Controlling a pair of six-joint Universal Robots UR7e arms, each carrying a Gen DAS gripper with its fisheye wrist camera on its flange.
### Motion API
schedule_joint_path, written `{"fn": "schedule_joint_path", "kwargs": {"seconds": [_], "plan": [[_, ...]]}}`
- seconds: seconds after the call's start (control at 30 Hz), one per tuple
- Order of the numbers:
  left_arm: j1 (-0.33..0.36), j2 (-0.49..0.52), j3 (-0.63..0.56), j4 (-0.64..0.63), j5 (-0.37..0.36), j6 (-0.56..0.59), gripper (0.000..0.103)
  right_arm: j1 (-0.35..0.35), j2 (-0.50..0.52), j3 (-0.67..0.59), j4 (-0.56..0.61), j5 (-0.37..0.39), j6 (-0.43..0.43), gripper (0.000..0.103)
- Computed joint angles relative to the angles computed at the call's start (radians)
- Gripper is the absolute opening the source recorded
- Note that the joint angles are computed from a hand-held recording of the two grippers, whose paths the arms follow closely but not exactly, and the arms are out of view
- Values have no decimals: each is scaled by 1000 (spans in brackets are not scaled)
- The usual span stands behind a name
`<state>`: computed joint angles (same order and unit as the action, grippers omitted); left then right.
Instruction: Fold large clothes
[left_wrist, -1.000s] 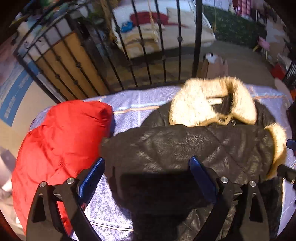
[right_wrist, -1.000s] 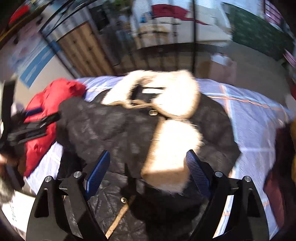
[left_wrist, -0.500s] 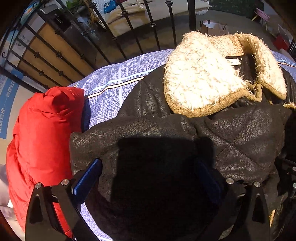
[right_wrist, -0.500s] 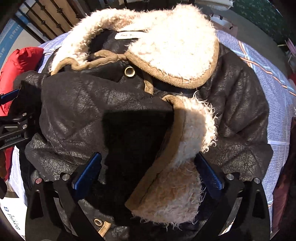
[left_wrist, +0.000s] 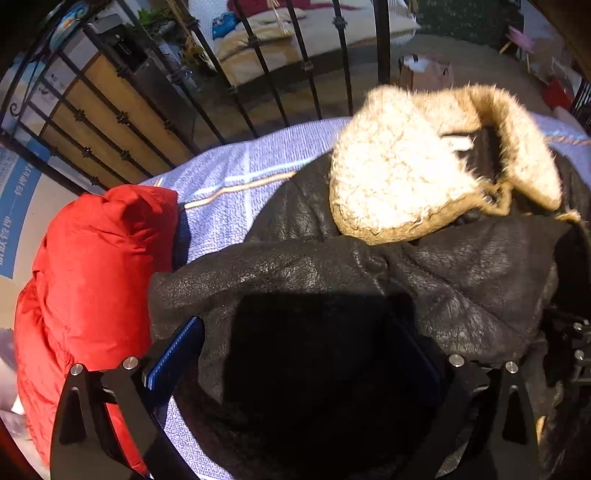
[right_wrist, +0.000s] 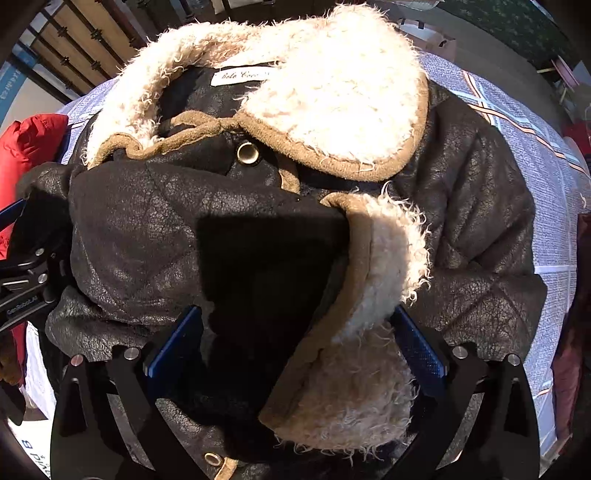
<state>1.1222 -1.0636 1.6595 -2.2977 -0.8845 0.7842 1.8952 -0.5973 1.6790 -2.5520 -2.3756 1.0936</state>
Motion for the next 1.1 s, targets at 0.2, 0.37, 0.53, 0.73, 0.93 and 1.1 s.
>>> {"fn": "schedule_joint_path", "kwargs": {"seconds": [0.2, 0.37, 0.53, 0.73, 0.93, 1.1], "plan": [[19, -131, -43, 206, -158, -33, 97, 96, -43, 60, -66, -136, 55, 99], [76, -246, -29, 289, -133, 39, 97, 138, -124, 267, -298, 26, 91, 99], [158, -298, -92, 448, -107, -3, 96, 219, -146, 399, -287, 49, 258, 98], [237, -337, -107, 571, -59, -5, 93, 329, -82, 531, -388, 145, 514, 98], [285, -376, -92, 687, -40, 0, 92, 399, 21, 582, -577, 251, 647, 90], [304, -392, -77, 717, -31, -39, 90, 430, 129, 556, -731, 300, 661, 73]]}}
